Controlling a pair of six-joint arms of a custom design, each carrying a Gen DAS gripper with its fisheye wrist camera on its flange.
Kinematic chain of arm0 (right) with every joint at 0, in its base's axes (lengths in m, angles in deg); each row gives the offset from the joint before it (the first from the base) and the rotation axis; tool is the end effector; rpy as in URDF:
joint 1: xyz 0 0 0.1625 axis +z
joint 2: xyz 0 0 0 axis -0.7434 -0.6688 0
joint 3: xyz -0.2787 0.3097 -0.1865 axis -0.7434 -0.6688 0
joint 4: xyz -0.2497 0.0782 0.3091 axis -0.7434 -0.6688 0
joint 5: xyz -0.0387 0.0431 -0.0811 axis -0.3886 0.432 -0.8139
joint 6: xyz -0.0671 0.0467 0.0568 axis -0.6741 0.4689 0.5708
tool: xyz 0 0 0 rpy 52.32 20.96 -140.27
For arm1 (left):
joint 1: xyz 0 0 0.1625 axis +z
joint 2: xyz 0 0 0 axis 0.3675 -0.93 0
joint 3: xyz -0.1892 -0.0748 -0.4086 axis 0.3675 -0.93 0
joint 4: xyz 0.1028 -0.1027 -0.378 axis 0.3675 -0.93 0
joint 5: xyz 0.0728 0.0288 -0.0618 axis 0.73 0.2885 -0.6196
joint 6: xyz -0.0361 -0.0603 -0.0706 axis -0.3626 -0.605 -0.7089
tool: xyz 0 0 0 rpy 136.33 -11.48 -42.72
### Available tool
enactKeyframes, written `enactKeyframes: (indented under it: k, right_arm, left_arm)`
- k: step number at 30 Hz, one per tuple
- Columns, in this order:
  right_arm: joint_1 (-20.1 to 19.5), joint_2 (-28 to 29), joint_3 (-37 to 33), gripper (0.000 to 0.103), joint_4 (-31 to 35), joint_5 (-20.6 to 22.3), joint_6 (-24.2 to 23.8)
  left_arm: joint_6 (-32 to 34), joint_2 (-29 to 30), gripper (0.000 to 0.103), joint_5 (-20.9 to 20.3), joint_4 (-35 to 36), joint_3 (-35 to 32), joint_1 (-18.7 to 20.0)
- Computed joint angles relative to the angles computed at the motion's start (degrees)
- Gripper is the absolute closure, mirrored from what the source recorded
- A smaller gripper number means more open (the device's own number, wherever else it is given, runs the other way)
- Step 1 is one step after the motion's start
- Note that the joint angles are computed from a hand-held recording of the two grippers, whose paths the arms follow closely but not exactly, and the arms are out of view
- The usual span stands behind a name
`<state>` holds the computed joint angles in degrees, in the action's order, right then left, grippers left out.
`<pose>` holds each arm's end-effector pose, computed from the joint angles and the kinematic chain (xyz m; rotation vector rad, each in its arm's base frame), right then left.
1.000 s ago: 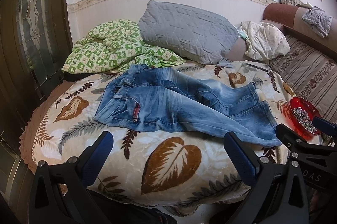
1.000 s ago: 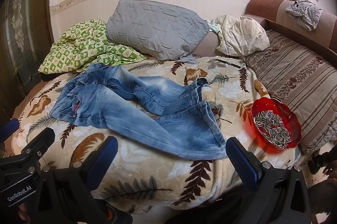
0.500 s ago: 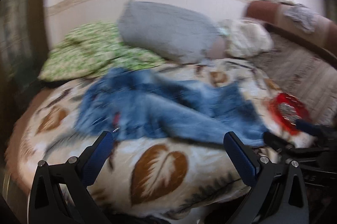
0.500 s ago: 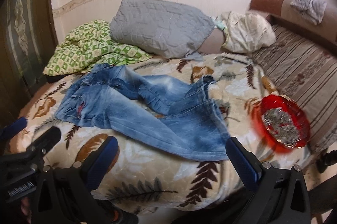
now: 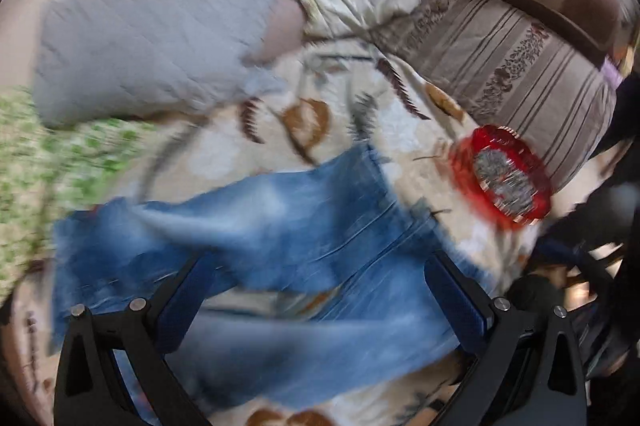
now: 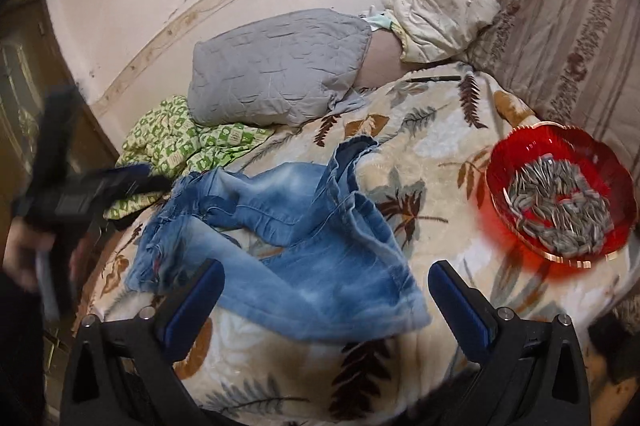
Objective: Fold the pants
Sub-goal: 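Grasp one jeans leg hem with the left tool while the right tool grasps the other hem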
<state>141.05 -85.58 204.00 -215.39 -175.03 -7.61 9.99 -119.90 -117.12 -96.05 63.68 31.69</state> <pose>0.1507 -0.5159 0.2127 0.6258 -2.6508 1.0104 -0.2320 -0.6347 0.2248 0.6787 2.4471 -0.5076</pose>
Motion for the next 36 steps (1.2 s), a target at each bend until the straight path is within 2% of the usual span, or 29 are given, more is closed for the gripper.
enactKeyframes:
  k: [1,4,5,8,10,13,14,16,18,23,25,26,27,30,32,33,34,35,36]
  right_arm:
    - [0.3,1.0,-0.3,0.001,-2.1,-0.2,-2.1]
    - [2.6,4.2,-2.0,0.002,-5.0,-4.1,-8.9]
    - [3.5,5.7,-2.7,0.002,-6.5,-6.0,-11.0]
    - [6.1,10.8,-6.4,0.020,-7.8,-12.4,-15.6]
    - [7.2,13.8,-8.5,0.020,-10.1,-15.6,-17.5]
    - [8.1,18.3,-12.0,0.029,-13.9,-19.8,-20.3]
    - [8.0,19.3,-13.2,0.030,-14.5,-20.5,-20.7]
    - [7.8,20.5,-14.8,0.033,-14.6,-20.5,-20.3]
    - [7.5,21.5,-16.7,0.035,-13.8,-20.5,-19.2]
    - [7.4,24.5,-21.7,0.038,-11.3,-22.9,-18.0]
    - [7.4,25.1,-23.3,0.038,-8.5,-23.4,-17.0]
    - [7.4,25.5,-24.1,0.041,-6.9,-23.6,-16.7]
    - [7.5,25.6,-24.4,0.048,-5.8,-23.6,-16.4]
    - [7.7,26.4,-26.3,0.063,-1.8,-25.0,-15.7]
    - [7.8,26.9,-27.2,0.068,0.0,-26.1,-15.0]
    - [7.8,27.2,-27.6,0.078,0.0,-26.6,-15.4]
    - [7.8,27.5,-28.1,0.082,0.1,-27.2,-15.6]
    - [7.7,27.6,-28.5,0.084,0.8,-27.4,-15.8]
    - [7.7,27.6,-28.7,0.085,1.0,-27.5,-16.1]
  left_arm:
    - [-0.6,2.8,0.000,-3.4,5.1,-5.5,1.6]
    - [-1.5,9.2,0.000,-6.9,13.8,-16.2,3.7]
    - [-1.9,10.9,0.000,-7.3,16.0,-19.0,4.1]
    - [-2.9,17.0,0.000,-8.7,24.2,-29.2,5.4]
    - [-3.1,20.8,0.000,-9.6,30.1,-35.6,6.2]
    - [-0.9,24.9,0.002,-9.3,36.0,-41.8,6.6]
    - [-0.3,25.8,0.004,-9.6,37.8,-43.6,6.9]
    - [1.0,28.1,0.016,-9.4,41.0,-47.2,7.2]
    - [1.7,30.2,0.022,-9.2,44.0,-50.4,7.4]
    - [2.0,34.2,0.026,-8.9,49.9,-56.8,7.9]
    - [1.7,35.7,0.041,-8.5,52.5,-59.5,8.2]
    - [1.1,36.6,0.045,-8.2,54.1,-61.2,8.4]
    - [0.7,37.2,0.052,-8.2,55.2,-62.3,8.5]
    - [0.3,38.9,0.054,-7.5,57.4,-65.2,8.8]
    - [0.1,39.8,0.062,-7.9,58.5,-66.8,9.1]
    - [0.1,40.2,0.074,-8.1,59.0,-67.3,9.1]
    - [0.4,40.5,0.092,-8.1,59.7,-67.6,9.2]
    - [0.7,40.9,0.101,-8.1,60.3,-68.0,9.2]
    - [1.2,40.8,0.101,-7.9,60.2,-67.5,9.1]
